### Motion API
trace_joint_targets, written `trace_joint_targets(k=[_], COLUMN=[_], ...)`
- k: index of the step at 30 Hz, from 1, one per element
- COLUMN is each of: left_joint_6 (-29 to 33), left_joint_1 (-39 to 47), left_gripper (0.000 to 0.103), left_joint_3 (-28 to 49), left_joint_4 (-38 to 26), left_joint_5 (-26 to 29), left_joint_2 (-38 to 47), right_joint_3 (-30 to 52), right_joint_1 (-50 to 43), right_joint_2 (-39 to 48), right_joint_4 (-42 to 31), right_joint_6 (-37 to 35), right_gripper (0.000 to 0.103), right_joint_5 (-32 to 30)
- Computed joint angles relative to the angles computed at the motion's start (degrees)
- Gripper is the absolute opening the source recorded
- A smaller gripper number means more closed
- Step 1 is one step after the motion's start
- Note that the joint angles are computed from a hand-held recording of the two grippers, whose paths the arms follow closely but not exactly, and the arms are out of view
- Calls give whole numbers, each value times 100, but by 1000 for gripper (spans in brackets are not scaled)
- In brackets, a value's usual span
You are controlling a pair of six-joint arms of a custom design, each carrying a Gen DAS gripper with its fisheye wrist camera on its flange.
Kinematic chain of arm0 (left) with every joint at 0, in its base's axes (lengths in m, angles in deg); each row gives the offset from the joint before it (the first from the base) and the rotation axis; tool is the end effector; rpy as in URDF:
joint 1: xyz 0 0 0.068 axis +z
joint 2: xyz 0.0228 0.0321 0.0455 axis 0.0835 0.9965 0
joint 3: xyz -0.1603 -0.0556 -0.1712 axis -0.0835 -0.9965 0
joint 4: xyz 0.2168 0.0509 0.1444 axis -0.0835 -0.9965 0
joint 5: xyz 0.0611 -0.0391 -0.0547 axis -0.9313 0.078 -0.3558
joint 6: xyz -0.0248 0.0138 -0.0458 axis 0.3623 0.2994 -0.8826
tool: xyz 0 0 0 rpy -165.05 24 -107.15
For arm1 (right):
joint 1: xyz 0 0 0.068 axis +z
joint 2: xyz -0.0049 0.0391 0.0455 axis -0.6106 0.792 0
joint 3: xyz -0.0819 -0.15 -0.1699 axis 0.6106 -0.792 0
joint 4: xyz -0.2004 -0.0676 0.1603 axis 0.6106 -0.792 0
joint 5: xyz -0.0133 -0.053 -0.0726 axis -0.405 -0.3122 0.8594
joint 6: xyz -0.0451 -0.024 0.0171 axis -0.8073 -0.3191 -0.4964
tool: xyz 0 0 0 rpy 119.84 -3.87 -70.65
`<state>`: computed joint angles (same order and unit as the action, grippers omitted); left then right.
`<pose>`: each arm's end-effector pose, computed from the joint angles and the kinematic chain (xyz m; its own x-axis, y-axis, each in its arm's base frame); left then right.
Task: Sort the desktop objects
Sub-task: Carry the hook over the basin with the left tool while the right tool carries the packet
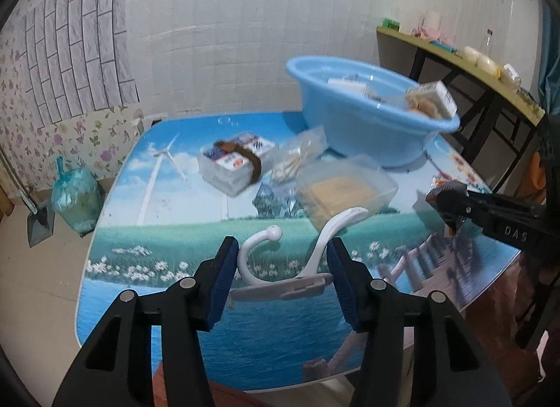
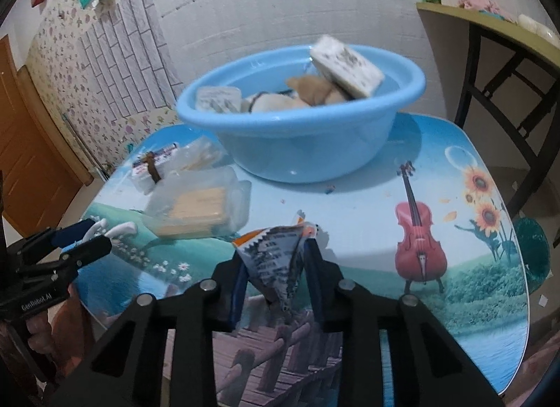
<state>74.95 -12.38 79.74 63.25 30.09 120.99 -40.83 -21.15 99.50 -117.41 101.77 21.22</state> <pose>0.2671 -0.0895 0.2237 -0.6695 0.2797 -0.6882 0.4614 0.8826 -0.0902 0.2017 0.0551 0.2202 -0.7204 0.2136 -0.6599 0.1089 0.9744 0.1965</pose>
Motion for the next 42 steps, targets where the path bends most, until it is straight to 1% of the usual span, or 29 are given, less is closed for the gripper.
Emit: trace_joint_targets(k=[6,10,15,20,34,37,42], left_joint_6=[-48,-41,-95,-146,-99,-49,-11], left_joint_1=[31,-65,-253,-467,-1043,-1138,-1258], left_gripper=[52,52,52,52,52,52,52], left_joint_3=[318,564,1129,1758,3683,4107,4724], left_joint_4=[-277,-335,-381,-307,-422,-465,-538], left_joint_5=[130,100,70,22,-145,-166,-190], left_joint_2=[-95,-132,230,754,2511,2912,3479], right_joint_3=[132,283,449,578,985,1096,1314], right_joint_1=[46,-36,-346,-698,-1587,-1611,-1778], right_joint_2=[-384,-650,-774,-552,429,555,871], right_joint_4=[-132,-228,-232,-4,809,955,1186], right_joint_6=[0,-75,-172,-385,-823,-982,-1112], right_gripper=[27,27,27,27,27,27,27], right_joint_5=[35,88,-54,-310,-1137,-1105,-1246])
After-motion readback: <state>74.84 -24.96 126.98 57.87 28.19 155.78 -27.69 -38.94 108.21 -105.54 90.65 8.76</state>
